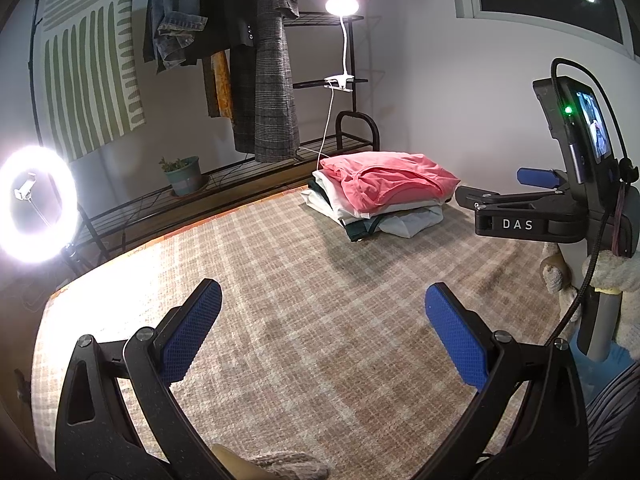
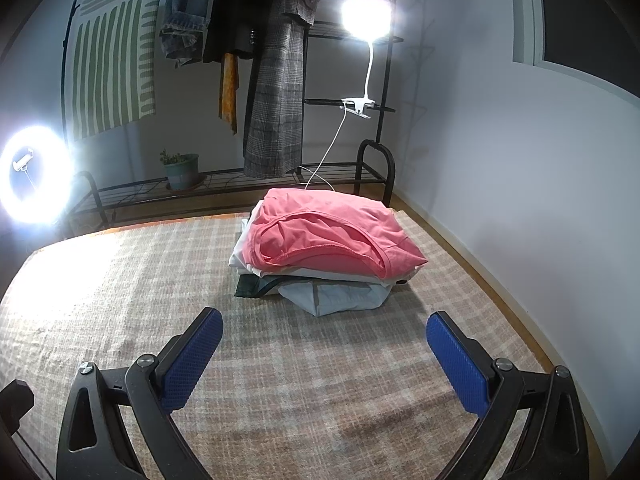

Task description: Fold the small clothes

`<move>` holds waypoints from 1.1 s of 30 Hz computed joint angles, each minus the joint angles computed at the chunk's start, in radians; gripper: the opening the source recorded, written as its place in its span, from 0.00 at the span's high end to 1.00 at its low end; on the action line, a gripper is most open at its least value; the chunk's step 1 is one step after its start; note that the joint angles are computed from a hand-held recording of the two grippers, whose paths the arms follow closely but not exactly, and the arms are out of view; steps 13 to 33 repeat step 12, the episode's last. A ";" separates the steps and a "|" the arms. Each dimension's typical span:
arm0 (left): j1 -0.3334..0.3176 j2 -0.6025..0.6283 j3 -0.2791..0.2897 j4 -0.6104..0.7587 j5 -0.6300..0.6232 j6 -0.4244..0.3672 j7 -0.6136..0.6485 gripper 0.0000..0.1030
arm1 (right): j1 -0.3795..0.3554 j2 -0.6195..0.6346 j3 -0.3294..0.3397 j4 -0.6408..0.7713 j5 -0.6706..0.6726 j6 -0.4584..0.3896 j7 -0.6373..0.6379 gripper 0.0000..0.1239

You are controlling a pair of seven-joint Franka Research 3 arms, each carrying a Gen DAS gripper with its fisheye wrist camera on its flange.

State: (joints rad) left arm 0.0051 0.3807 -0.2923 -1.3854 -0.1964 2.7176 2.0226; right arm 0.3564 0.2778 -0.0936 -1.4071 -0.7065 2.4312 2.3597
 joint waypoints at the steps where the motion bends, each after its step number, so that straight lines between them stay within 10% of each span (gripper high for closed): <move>1: 0.000 -0.001 0.001 -0.002 0.001 0.003 -0.001 0.00 | 0.000 -0.002 0.000 -0.003 0.000 0.001 0.001 0.17; 33: -0.006 -0.011 0.004 -0.015 0.009 0.011 -0.025 0.00 | -0.005 -0.007 0.003 -0.017 0.007 0.005 -0.005 0.17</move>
